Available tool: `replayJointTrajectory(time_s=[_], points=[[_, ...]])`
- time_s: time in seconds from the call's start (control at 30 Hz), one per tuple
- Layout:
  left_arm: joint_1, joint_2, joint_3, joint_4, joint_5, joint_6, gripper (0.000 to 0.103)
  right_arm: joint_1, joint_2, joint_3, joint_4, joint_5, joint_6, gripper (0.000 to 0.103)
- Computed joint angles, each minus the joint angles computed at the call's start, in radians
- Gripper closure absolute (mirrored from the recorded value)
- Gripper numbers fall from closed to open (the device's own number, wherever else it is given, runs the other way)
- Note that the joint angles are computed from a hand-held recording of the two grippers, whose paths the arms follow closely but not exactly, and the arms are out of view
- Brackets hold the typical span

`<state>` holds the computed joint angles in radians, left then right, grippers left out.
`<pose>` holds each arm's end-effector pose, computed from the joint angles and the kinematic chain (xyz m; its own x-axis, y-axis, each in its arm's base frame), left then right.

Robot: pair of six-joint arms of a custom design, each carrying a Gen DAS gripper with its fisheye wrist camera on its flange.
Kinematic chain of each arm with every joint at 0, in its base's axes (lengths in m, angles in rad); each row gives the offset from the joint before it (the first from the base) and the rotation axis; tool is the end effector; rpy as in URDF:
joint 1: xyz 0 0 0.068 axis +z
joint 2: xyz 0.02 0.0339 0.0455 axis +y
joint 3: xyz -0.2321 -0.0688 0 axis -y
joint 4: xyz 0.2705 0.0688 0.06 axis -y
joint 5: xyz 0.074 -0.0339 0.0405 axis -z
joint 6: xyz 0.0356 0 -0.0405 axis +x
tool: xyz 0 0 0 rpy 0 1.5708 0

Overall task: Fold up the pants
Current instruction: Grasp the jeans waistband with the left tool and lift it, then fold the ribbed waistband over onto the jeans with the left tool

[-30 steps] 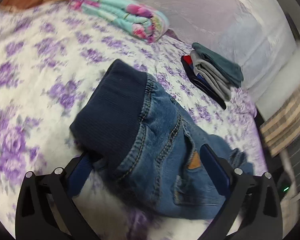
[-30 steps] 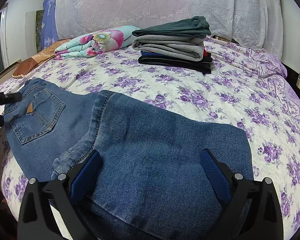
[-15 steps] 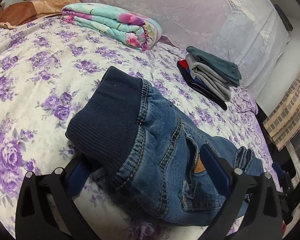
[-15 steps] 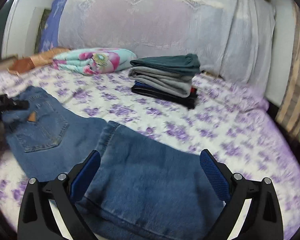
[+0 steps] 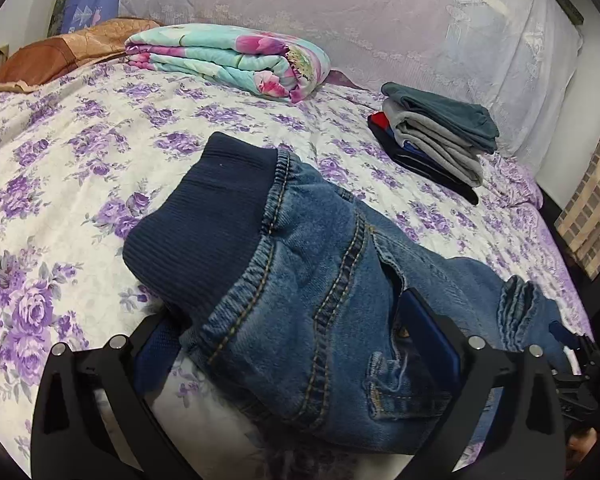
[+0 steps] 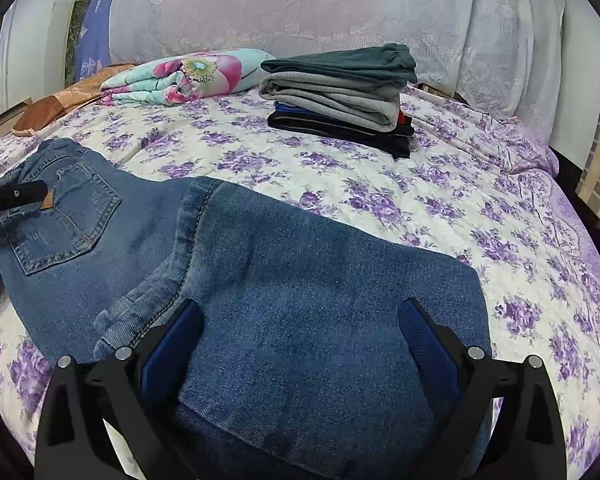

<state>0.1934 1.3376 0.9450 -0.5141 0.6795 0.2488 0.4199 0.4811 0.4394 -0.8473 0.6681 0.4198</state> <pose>0.3006 0.0361 0.2112 -0.6922 0.0596 -0.7192 0.4138 0.8493 -0.3278 0.1471 0.0415 0.1904 -0.6326 0.0680 -0.7715 0.3223 0.9289 -0.1824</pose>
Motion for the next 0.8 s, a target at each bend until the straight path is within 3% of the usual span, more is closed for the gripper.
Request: replayJointTrajectory(time_s=[0.1, 0.33, 0.57, 0.73, 0.8], points=[[-0.008, -0.011, -0.011, 0.012, -0.019, -0.003, 0.005, 0.055, 0.011, 0.002, -0.026, 0.033, 0.063, 0.003], [-0.01, -0.016, -0.023, 0.028, -0.026, -0.005, 0.005, 0.065, 0.021, 0.007, -0.037, 0.043, 0.075, 0.003], [-0.011, -0.014, -0.022, 0.027, -0.026, -0.004, 0.004, -0.146, -0.051, 0.027, -0.039, -0.255, -0.11, 0.003], [-0.012, -0.015, -0.021, 0.026, -0.026, -0.005, 0.004, -0.073, -0.035, 0.025, -0.046, -0.186, -0.073, 0.003], [-0.01, -0.013, -0.019, 0.023, -0.022, -0.005, 0.004, -0.008, -0.07, 0.015, -0.069, -0.094, -0.013, 0.003]])
